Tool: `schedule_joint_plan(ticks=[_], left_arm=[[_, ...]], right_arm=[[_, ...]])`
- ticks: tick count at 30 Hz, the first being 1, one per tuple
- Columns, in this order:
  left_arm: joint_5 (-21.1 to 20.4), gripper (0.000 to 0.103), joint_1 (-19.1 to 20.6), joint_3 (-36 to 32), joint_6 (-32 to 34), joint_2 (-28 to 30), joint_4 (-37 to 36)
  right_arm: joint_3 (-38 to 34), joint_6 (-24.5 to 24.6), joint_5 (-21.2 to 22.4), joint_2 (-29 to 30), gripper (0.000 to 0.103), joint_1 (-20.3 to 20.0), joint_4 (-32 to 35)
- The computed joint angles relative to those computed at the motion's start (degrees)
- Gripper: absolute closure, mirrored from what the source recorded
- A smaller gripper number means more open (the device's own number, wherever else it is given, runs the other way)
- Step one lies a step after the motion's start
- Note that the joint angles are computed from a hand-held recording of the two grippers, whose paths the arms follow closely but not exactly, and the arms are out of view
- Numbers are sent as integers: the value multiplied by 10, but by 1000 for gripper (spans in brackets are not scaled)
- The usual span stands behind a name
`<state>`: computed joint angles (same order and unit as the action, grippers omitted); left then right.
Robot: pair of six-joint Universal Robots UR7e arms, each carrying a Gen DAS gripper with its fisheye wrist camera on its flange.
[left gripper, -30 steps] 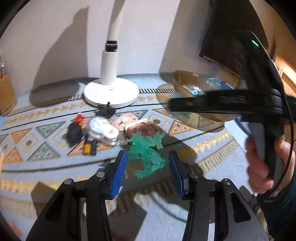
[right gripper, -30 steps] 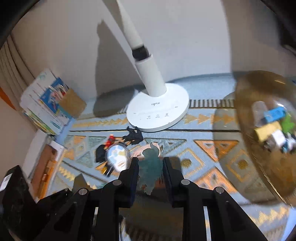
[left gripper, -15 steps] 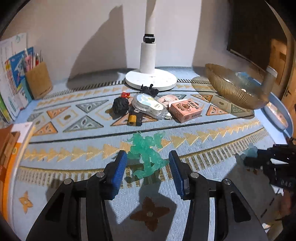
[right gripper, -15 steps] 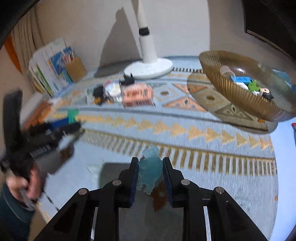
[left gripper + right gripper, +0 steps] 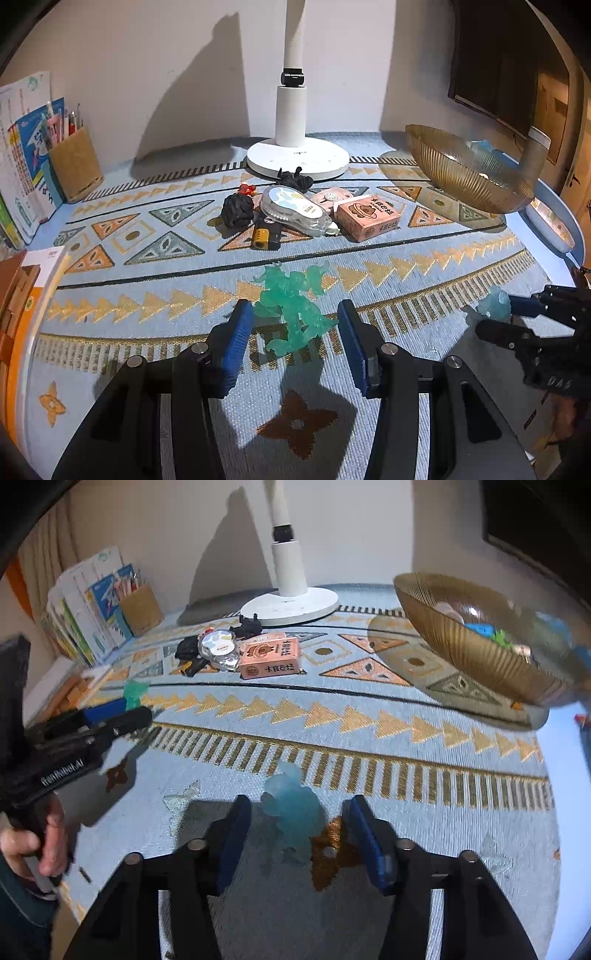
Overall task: Organize rigid objects
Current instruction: 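Carry both translucent figures over the amber bowl and open both tools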
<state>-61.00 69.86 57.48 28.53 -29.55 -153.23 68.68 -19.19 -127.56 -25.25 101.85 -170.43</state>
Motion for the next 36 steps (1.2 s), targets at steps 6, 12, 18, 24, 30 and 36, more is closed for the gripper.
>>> schedule_joint_plan(ticks=[6,12,18,24,30,36], left_arm=[[6,58,-1,-6,2,3,12],[-43,58,-13,-17,-36,-9,45],[-114,58,-51,-109,-27,27,83],[-147,58,-77,-269,-18,118,167],[-148,58,-76,-289,-33,137,198],[-122,58,-75,-282,-29,140,210]], right_arm=[[16,-95,-15,16,74,15,-104],[71,-28,41,-46,78,3,-140],[99,-17,44,-127,86,5,-235],[84,0,58,-174,85,-8,-197],[125,70,149,-181,24,-47,-28],[98,60,87,-125,41,-53,40]])
